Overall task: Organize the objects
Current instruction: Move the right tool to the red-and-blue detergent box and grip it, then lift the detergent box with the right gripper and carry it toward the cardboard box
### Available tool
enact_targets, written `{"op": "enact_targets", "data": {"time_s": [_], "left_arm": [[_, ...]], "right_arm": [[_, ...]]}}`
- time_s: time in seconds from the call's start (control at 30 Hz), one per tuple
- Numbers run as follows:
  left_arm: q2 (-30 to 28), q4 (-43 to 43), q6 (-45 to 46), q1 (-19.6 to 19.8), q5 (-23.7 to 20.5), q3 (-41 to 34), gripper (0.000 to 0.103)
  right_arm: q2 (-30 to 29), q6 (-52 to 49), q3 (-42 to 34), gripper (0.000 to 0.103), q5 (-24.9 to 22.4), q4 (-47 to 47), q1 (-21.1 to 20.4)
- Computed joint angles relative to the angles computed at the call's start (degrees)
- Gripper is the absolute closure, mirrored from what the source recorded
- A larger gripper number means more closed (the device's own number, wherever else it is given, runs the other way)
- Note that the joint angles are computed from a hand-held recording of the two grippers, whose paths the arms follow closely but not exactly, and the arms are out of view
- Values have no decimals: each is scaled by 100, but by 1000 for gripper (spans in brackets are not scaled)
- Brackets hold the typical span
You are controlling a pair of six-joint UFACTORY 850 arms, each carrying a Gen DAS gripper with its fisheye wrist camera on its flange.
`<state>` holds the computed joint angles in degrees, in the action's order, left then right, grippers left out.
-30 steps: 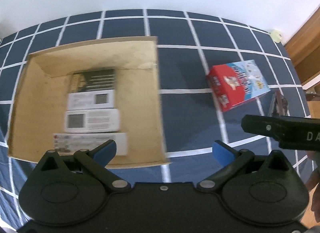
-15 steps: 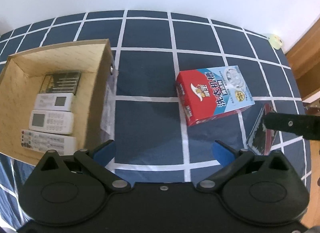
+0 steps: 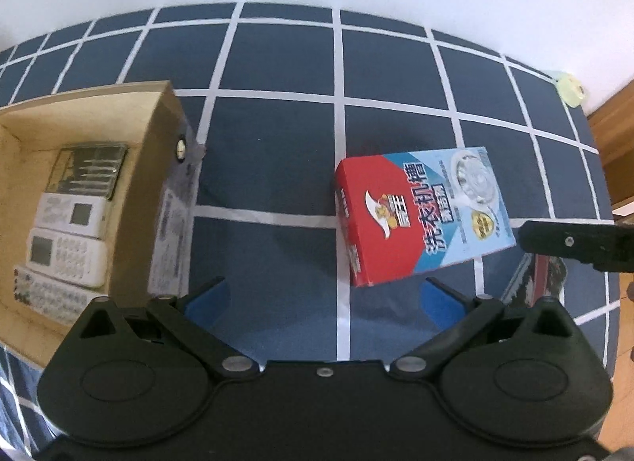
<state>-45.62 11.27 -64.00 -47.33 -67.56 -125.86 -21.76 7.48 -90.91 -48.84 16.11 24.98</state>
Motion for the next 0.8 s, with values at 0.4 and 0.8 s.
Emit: {"op": "enact_targets", "data": {"time_s": [0.4,0.8], "left_arm": [[-956,-918,338,433,224,-827,0],[-1130,-1802,456,598,1022,-658,0]], "right_arm": [[-1658,-876,-1465,0,-742,631,-330],[-2461,-1452,-2241,0,-1295,1111,-385]]}}
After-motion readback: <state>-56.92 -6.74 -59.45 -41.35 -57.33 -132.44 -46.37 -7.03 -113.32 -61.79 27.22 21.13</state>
